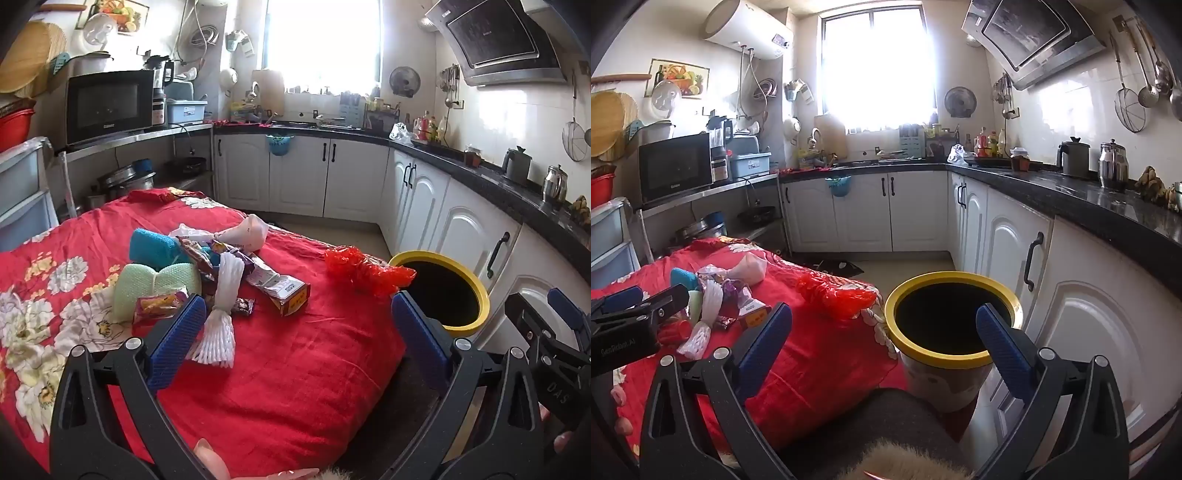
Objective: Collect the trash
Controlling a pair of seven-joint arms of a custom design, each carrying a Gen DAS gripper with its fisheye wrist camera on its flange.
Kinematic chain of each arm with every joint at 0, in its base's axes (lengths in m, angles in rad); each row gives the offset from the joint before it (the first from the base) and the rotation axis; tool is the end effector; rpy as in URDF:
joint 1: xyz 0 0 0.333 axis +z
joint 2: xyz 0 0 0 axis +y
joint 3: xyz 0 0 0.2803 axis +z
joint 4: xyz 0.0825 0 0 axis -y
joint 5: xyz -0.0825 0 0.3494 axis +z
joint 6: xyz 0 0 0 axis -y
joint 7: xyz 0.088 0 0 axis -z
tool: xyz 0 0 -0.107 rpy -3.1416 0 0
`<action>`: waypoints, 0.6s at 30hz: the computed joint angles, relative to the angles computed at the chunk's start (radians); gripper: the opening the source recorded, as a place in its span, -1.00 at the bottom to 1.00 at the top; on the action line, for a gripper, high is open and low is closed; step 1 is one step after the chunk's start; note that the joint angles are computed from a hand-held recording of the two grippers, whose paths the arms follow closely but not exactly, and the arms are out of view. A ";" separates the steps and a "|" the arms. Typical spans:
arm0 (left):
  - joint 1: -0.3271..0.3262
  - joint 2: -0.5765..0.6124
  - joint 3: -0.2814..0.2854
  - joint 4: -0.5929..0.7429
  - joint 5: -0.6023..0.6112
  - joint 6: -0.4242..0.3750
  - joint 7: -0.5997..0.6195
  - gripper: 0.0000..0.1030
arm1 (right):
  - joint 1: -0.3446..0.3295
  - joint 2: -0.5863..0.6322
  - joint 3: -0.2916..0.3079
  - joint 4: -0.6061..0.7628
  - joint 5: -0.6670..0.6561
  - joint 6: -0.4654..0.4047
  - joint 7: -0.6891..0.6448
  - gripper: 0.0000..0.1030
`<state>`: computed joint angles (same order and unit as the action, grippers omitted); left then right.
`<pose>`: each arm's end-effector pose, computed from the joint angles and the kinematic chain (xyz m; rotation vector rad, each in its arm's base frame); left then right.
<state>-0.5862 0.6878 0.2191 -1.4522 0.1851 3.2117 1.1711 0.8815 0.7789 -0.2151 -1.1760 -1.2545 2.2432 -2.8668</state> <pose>0.6425 -0.3145 0.4084 -1.3699 1.8417 -1.1623 0.5615 0.4707 0.3732 -1.1966 1.7361 -1.1613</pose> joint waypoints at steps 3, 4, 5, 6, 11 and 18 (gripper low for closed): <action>0.006 -0.003 -0.007 -0.005 0.001 0.003 0.003 0.80 | 0.002 -0.006 -0.002 -0.011 -0.008 0.002 0.011 0.88; 0.006 -0.005 -0.005 -0.007 0.001 0.005 0.003 0.80 | 0.003 -0.011 -0.002 -0.017 -0.009 0.001 0.015 0.88; 0.008 -0.007 -0.007 -0.010 0.001 0.008 0.005 0.80 | 0.004 -0.017 -0.002 -0.026 -0.013 0.002 0.022 0.88; 0.009 -0.010 -0.007 -0.015 0.000 0.012 0.007 0.80 | 0.004 -0.024 -0.001 -0.036 -0.017 0.001 0.029 0.88; -0.013 0.016 0.018 0.017 -0.007 0.003 0.000 0.80 | -0.003 0.001 0.011 0.004 -0.003 -0.014 -0.016 0.88; -0.012 0.016 0.018 0.024 0.001 0.000 -0.006 0.80 | -0.001 -0.010 0.008 -0.007 -0.009 -0.019 -0.008 0.88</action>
<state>-0.5986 0.7034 0.2369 -1.4285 0.1858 3.2115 1.1650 0.8807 0.7691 -0.2066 -1.1834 -1.2631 2.2239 -2.8748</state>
